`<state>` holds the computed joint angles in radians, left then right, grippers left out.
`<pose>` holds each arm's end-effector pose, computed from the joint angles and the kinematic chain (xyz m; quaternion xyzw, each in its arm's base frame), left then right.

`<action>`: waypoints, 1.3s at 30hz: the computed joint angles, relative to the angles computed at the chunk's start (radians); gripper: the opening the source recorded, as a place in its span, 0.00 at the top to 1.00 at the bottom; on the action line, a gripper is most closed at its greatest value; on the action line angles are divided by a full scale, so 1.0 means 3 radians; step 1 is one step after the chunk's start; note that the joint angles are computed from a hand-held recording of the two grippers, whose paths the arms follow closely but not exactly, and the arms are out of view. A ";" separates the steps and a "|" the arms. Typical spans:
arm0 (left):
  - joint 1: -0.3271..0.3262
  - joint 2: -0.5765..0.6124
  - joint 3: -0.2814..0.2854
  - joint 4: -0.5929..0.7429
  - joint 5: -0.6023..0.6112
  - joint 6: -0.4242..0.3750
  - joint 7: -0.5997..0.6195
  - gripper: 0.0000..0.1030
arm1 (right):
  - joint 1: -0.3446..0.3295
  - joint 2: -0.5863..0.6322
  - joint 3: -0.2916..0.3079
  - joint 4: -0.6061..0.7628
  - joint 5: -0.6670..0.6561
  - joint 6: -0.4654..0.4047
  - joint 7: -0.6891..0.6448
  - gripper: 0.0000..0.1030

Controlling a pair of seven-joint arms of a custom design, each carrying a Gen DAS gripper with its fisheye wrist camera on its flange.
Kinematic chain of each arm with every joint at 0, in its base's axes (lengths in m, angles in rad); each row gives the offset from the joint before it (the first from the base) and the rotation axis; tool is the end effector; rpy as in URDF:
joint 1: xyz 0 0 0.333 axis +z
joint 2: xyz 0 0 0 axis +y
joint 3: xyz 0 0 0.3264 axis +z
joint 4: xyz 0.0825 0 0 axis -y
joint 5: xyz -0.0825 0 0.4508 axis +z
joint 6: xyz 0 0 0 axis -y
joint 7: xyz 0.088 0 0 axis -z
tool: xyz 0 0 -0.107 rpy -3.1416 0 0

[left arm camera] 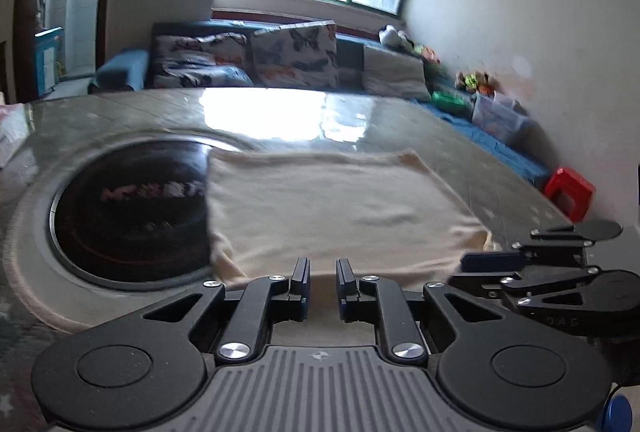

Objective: Fold clothes
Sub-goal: 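Move both open grippers to the hem of the folded sweatshirt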

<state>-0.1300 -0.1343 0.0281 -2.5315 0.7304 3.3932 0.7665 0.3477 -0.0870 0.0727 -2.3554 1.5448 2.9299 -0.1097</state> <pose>0.5105 -0.1271 0.3884 -0.5992 0.6588 -0.3945 0.2266 0.5259 0.1656 0.3614 -0.8112 0.3985 -0.1762 0.3900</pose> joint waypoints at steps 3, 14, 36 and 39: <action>0.0024 0.0080 -0.0047 0.0045 -0.0036 -0.0038 0.0044 0.84 | 0.0005 0.0048 0.0009 0.0037 0.0088 0.0013 -0.0121 0.74; -0.0194 -0.0090 0.0226 -0.0031 0.0934 0.0144 -0.0464 0.69 | 0.0038 -0.0293 -0.0043 -0.0277 -0.0279 -0.0098 0.0026 0.63; 0.0067 -0.0723 -0.0154 -0.0746 0.0089 -0.0005 0.0627 0.43 | 0.0148 -0.0572 -0.0146 -0.0628 -0.0242 0.0117 0.0082 0.44; -0.0006 -0.0889 -0.0046 -0.0888 0.0094 -0.0045 0.0822 0.43 | 0.0165 -0.0589 -0.0165 -0.0650 -0.0220 0.0144 0.0070 0.44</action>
